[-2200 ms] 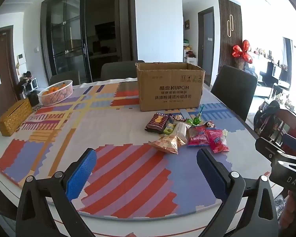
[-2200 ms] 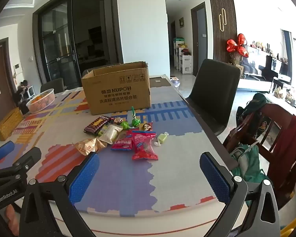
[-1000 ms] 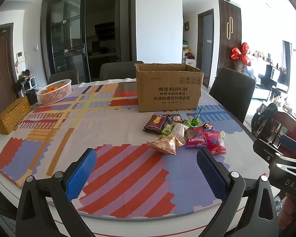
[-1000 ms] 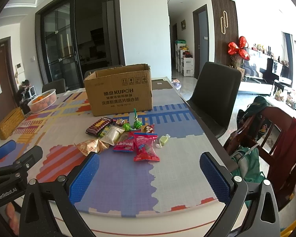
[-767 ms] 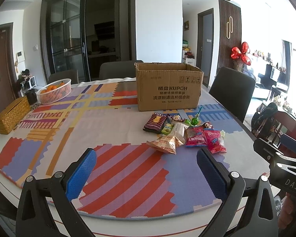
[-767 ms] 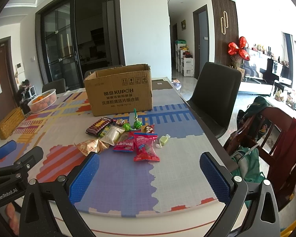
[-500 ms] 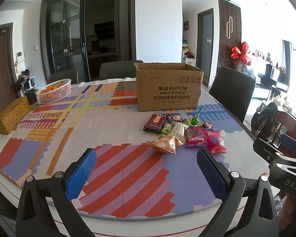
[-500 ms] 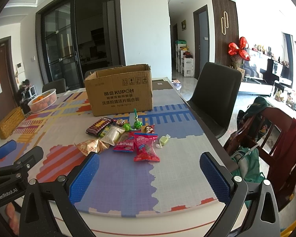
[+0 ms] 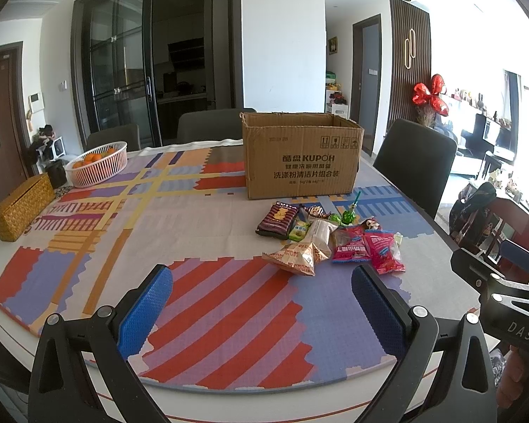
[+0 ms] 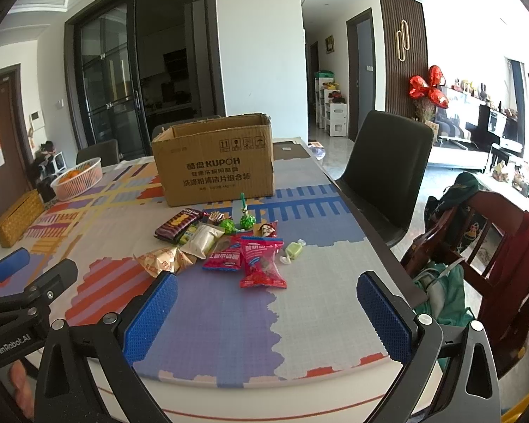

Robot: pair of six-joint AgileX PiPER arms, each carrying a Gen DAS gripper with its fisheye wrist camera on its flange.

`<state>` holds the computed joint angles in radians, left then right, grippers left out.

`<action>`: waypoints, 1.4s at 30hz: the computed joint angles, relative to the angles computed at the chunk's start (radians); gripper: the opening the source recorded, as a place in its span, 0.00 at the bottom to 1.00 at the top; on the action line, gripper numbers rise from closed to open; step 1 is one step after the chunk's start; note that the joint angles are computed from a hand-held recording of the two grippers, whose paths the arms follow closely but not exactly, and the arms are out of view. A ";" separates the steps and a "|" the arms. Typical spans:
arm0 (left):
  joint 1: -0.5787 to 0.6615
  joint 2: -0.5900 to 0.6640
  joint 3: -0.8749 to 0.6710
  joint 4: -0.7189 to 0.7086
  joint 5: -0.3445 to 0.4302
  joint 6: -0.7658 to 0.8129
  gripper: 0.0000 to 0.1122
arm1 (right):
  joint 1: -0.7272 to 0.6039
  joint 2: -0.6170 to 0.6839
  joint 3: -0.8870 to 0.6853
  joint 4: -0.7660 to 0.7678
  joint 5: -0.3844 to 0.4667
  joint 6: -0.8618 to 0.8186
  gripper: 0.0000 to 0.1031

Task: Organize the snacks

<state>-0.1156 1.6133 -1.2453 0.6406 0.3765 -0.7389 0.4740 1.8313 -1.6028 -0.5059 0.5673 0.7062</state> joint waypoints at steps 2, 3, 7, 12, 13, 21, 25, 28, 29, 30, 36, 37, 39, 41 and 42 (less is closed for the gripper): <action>0.000 0.000 -0.001 -0.004 0.001 0.004 0.92 | 0.000 0.000 0.000 -0.002 0.000 0.002 0.99; 0.000 0.000 -0.001 -0.003 0.000 0.004 0.92 | 0.001 0.001 -0.001 -0.003 0.001 0.003 0.99; 0.000 0.000 -0.001 -0.001 0.002 0.001 0.92 | 0.001 0.001 -0.002 -0.002 0.001 0.002 0.99; -0.001 0.000 -0.002 -0.005 0.003 0.005 0.92 | 0.002 0.004 -0.005 -0.003 0.003 0.002 0.99; -0.001 0.000 -0.002 -0.005 0.003 0.005 0.92 | 0.002 0.004 -0.005 -0.003 0.003 0.002 0.99; 0.002 0.019 -0.026 -0.038 0.016 0.045 0.92 | 0.008 0.025 -0.043 0.025 0.030 -0.024 0.99; 0.006 0.053 -0.078 -0.079 0.037 0.106 0.92 | -0.005 0.047 -0.068 0.060 0.039 -0.062 0.99; 0.004 0.078 -0.112 -0.078 0.052 0.132 0.92 | -0.018 0.069 -0.093 0.089 0.042 -0.096 0.99; 0.003 0.088 -0.123 -0.077 0.055 0.138 0.92 | -0.020 0.075 -0.101 0.095 0.045 -0.107 0.99; 0.004 0.102 -0.144 -0.087 0.063 0.162 0.92 | -0.021 0.080 -0.108 0.094 0.047 -0.113 0.99; 0.011 0.192 -0.259 -0.162 0.093 0.288 0.88 | -0.030 0.154 -0.215 0.129 0.087 -0.185 0.97; 0.013 0.205 -0.275 -0.180 0.100 0.309 0.88 | -0.034 0.173 -0.242 0.150 0.098 -0.211 0.96; 0.020 0.247 -0.332 -0.240 0.125 0.380 0.86 | -0.041 0.207 -0.292 0.183 0.120 -0.246 0.93; 0.023 0.288 -0.384 -0.284 0.149 0.439 0.83 | -0.052 0.247 -0.351 0.229 0.146 -0.291 0.89; 0.027 0.317 -0.425 -0.315 0.169 0.480 0.82 | -0.055 0.264 -0.377 0.244 0.158 -0.306 0.88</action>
<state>-0.0890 1.9307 -1.6704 0.3258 0.5453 -0.2594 0.4191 2.0956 -1.9796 -0.2623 0.7257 0.4005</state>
